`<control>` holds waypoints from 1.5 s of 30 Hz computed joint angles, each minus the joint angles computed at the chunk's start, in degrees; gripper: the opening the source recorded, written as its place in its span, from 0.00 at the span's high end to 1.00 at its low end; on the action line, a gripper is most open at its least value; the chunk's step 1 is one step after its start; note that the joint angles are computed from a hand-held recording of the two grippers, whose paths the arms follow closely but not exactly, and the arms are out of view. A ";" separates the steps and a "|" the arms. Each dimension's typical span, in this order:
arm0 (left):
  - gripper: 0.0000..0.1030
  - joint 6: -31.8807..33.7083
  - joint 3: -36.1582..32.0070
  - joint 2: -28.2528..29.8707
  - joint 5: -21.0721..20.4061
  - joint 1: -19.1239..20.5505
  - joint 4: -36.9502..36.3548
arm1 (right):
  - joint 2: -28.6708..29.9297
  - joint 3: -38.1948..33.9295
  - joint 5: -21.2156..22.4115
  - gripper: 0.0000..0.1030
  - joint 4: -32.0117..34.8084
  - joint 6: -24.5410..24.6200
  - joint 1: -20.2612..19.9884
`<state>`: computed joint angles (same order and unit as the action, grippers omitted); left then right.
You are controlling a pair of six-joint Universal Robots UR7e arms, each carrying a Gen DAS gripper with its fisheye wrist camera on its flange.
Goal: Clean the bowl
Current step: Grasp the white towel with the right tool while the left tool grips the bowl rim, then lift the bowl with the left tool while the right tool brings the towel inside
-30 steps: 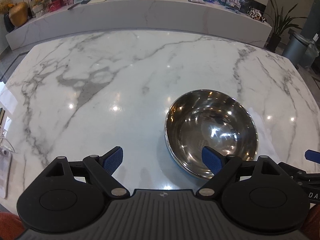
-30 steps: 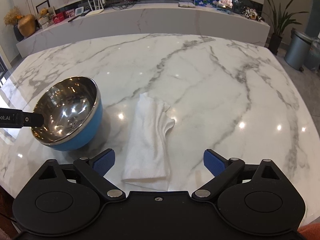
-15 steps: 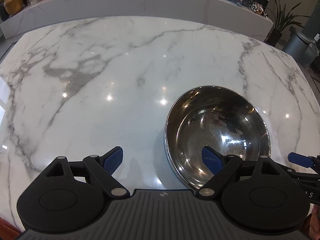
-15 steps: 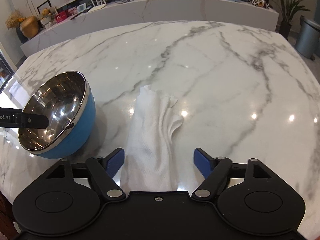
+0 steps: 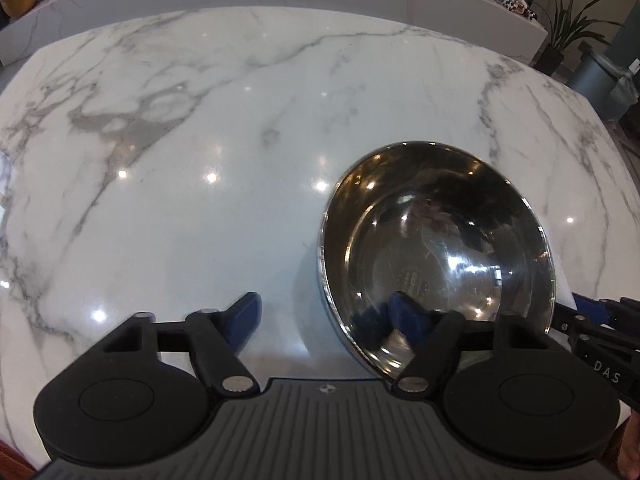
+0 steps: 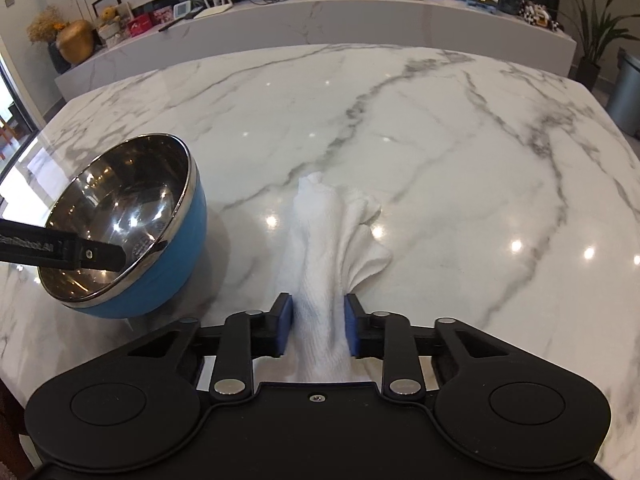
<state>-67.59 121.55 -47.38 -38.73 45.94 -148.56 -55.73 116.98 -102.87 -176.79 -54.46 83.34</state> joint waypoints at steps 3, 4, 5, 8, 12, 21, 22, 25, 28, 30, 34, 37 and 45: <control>0.38 -0.13 0.21 0.09 0.14 -0.14 -0.70 | -0.01 0.25 -0.06 0.87 -0.34 -0.62 0.11; 0.40 -0.03 0.31 0.14 0.10 -0.13 -1.39 | 0.00 0.36 -0.14 0.87 -0.54 -0.87 0.18; 0.44 0.06 0.40 0.19 0.06 -0.12 -2.07 | 0.06 0.57 -0.37 0.87 -1.05 -1.28 0.32; 0.55 0.53 0.54 0.27 -0.26 -0.13 -3.75 | -0.16 1.23 -0.37 0.88 -2.34 -2.44 0.53; 0.72 1.21 0.20 0.70 0.05 -0.31 -4.46 | -1.44 1.81 0.62 0.88 -2.40 -2.87 0.53; 0.77 -2.16 -2.13 1.46 2.21 -1.69 3.99 | -6.81 3.56 5.85 0.88 0.35 -3.80 1.21; 0.78 -2.40 -2.34 1.52 2.32 -1.83 4.68 | -7.55 3.73 6.90 0.88 1.44 -4.01 1.37; 0.80 -2.70 -2.68 1.80 2.49 -2.37 5.99 | -9.31 4.14 9.92 0.88 4.86 -4.75 1.88; 0.81 -3.39 -3.03 2.07 3.04 -3.10 8.23 | -9.54 4.40 11.08 0.88 6.60 -6.41 2.66; 0.81 -3.03 -2.83 2.07 2.74 -3.45 8.01 | -9.13 4.54 10.88 0.88 7.68 -7.80 3.17; 0.83 -2.00 -2.07 2.14 1.93 -3.93 6.12 | -8.02 4.53 9.49 0.88 9.46 -8.70 3.68; 0.83 -2.08 -1.67 2.19 2.14 -4.51 5.81 | -7.63 5.14 8.41 0.88 8.41 -9.38 3.56; 0.82 -1.12 0.04 2.51 1.45 -5.21 0.02 | -8.12 5.85 6.97 0.88 8.26 -9.66 2.72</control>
